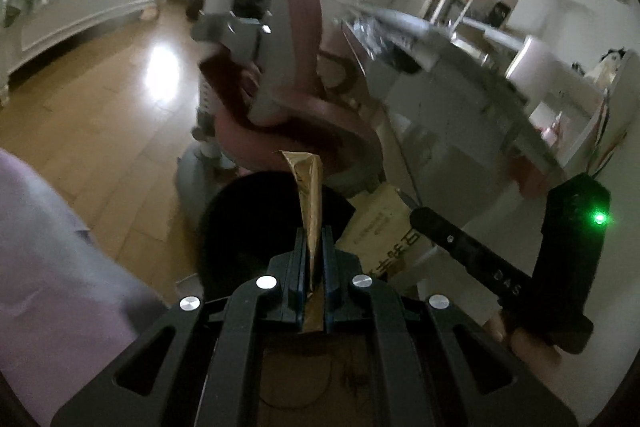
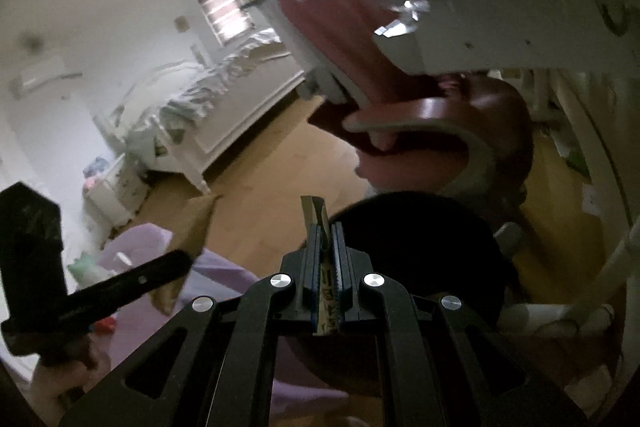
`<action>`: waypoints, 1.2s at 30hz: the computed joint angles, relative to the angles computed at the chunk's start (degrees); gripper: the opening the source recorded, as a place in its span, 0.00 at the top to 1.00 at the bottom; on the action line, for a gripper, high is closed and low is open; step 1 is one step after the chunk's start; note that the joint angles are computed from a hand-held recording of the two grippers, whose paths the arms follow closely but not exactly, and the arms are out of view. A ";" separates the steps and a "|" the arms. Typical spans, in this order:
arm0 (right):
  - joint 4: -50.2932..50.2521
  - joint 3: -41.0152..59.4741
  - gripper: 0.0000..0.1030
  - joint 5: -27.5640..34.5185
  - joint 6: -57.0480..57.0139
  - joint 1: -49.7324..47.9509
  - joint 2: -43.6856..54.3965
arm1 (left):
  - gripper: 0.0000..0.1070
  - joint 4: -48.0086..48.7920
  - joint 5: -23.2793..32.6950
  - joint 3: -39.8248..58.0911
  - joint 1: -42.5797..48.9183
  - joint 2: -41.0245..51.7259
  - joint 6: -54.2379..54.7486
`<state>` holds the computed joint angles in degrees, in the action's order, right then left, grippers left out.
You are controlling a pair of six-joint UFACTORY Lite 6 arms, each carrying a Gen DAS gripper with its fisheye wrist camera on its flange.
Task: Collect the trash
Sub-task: 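Carry both items to the black bin and open both grippers over it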
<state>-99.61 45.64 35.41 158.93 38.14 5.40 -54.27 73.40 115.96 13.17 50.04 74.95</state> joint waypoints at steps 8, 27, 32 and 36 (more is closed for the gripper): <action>-7.47 -2.73 0.94 -2.42 7.88 -4.21 2.74 | 0.92 2.53 -5.18 -0.25 -6.63 3.36 -2.86; -0.89 -4.23 0.40 -2.89 3.20 -3.57 0.53 | 0.12 0.34 -6.76 -1.24 -4.77 1.14 -5.33; 4.53 -1.92 0.40 -1.49 -1.96 -0.49 0.25 | 0.12 -0.99 -1.96 1.89 1.16 0.80 -5.67; 9.87 3.95 0.36 -0.27 -8.64 2.65 2.44 | 0.12 -2.01 2.38 6.02 6.57 1.44 -5.85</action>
<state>-89.74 49.58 35.14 150.29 40.79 7.83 -56.28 75.77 121.99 19.73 51.48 69.11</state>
